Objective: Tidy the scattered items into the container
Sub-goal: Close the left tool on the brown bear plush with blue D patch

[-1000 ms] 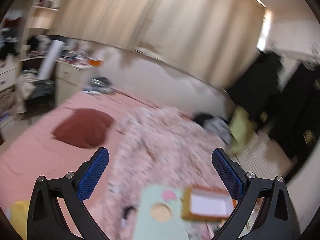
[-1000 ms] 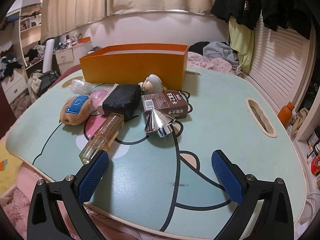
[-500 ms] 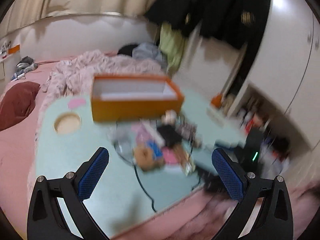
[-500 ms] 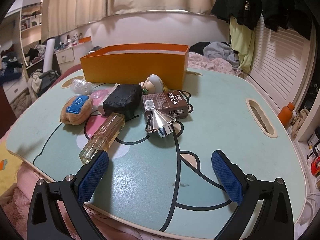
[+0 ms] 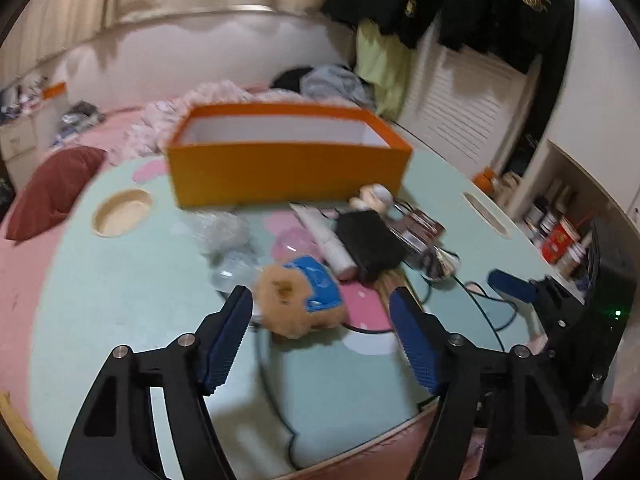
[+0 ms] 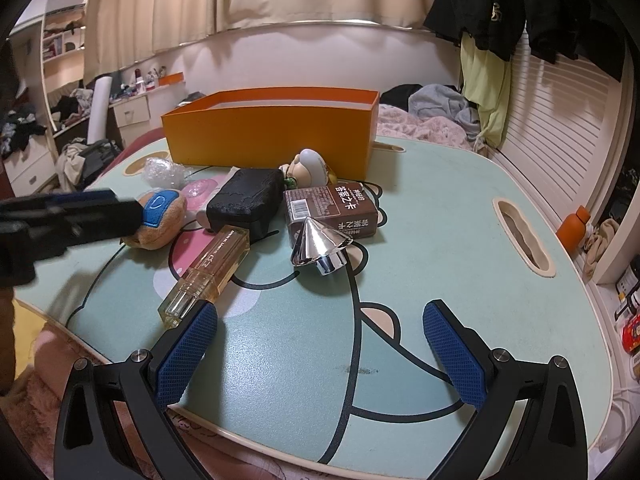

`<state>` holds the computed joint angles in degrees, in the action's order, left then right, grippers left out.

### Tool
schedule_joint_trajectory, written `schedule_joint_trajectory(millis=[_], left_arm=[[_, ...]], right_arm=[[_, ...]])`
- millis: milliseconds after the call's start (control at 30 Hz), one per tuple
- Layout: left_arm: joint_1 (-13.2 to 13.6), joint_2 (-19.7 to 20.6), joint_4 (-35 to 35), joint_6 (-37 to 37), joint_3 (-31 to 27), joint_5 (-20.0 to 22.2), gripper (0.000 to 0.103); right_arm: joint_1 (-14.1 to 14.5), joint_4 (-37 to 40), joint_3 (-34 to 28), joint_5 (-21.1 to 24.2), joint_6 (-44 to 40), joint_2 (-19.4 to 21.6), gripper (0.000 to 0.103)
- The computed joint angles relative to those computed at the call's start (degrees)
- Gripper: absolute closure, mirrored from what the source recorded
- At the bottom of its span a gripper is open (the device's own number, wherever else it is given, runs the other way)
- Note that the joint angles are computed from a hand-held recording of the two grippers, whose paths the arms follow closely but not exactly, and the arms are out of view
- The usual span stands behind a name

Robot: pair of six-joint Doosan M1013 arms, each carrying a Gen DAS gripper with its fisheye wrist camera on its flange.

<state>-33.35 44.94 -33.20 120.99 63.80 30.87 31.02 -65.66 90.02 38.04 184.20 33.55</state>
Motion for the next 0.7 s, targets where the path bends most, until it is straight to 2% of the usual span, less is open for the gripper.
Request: schedule_joint_trajectory(millis=[133, 233, 267, 300, 333, 500, 700], left_arm=[[-0.6, 1.2, 5.9, -5.8, -1.8, 0.9, 0.031], [-0.8, 1.9, 6.3, -5.4, -2.7, 2.0, 0.032], [-0.9, 2.1, 6.9, -5.8, -3.1, 2.7, 0.037], [-1.0, 2.5, 8.2, -7.0, -3.8, 4.1, 0.056], [-1.1, 2.6, 8.8, -7.4, -3.8, 3.9, 0.065], [-0.2, 2.4, 2.0, -2.8, -3.0, 4.5, 0.069], [0.6, 1.0, -4.9, 2.4, -0.1, 1.5, 0.070]], right_arm=[[0.0, 0.0, 0.0, -0.1, -0.1, 0.0, 0.000], [0.0, 0.1, -0.1, -0.1, -0.1, 0.0, 0.000], [0.0, 0.0, 0.0, -0.1, -0.1, 0.0, 0.000], [0.0, 0.1, 0.0, -0.1, -0.1, 0.0, 0.000], [0.0, 0.0, 0.1, -0.1, -0.1, 0.0, 0.000], [0.0, -0.4, 0.0, 0.0, 0.2, 0.0, 0.000], [0.2, -0.7, -0.1, 0.4, 0.8, 0.1, 0.000]])
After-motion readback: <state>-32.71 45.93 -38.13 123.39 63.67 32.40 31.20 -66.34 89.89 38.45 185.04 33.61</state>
